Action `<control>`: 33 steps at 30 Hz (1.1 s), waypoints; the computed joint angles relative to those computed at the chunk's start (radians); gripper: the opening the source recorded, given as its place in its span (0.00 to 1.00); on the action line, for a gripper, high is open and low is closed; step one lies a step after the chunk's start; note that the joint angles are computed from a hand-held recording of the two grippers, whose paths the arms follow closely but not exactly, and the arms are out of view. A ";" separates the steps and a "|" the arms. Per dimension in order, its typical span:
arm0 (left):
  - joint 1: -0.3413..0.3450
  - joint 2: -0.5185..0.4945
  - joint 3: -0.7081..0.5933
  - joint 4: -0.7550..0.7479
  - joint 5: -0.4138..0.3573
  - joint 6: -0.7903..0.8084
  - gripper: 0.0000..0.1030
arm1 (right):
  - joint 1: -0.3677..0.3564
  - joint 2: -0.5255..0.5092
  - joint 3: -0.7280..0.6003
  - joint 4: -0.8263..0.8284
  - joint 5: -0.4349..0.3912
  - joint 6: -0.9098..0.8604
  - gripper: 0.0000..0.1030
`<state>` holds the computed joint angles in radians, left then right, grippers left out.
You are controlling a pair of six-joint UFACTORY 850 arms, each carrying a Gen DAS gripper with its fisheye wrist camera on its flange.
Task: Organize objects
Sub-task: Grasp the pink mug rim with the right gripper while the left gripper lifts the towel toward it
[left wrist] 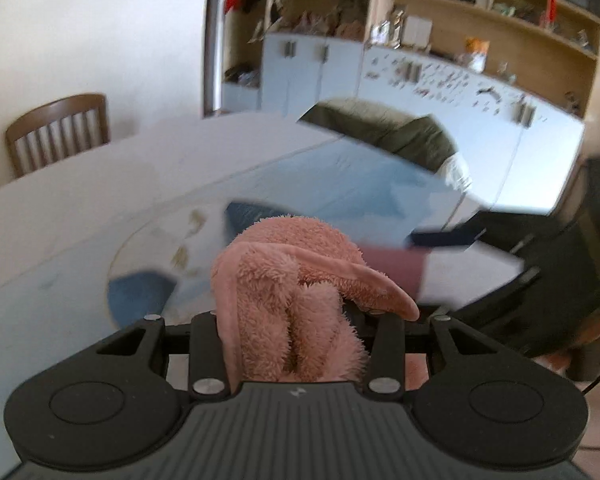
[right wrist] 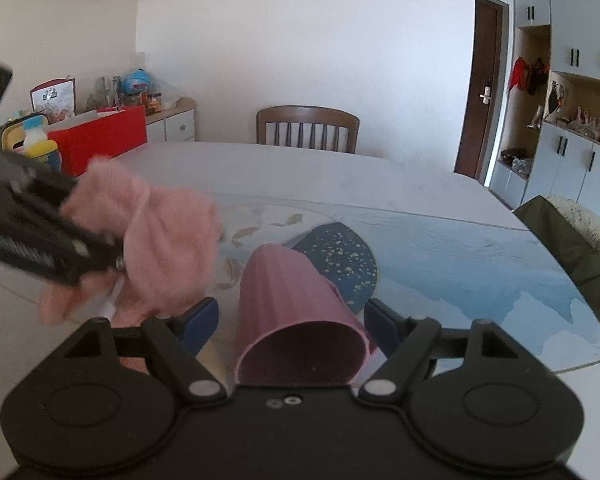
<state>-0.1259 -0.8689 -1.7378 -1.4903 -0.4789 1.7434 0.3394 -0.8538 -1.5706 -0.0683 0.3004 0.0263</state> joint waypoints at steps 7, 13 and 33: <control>-0.041 -0.085 -0.177 0.204 -0.145 -0.245 0.39 | 0.015 -0.012 -0.012 0.133 -0.021 -0.177 0.76; -0.036 -0.192 -0.325 0.225 -0.260 -0.381 0.39 | 0.022 -0.013 -0.004 0.201 -0.009 -0.261 0.77; 0.038 -0.199 -0.263 0.296 -0.098 -0.504 0.41 | 0.020 0.005 0.030 0.132 -0.006 -0.205 0.72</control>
<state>-0.0883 -1.0676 -2.0013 -1.1945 -0.5772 1.2398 0.3598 -0.8487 -1.5410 0.0634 0.2940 -0.1790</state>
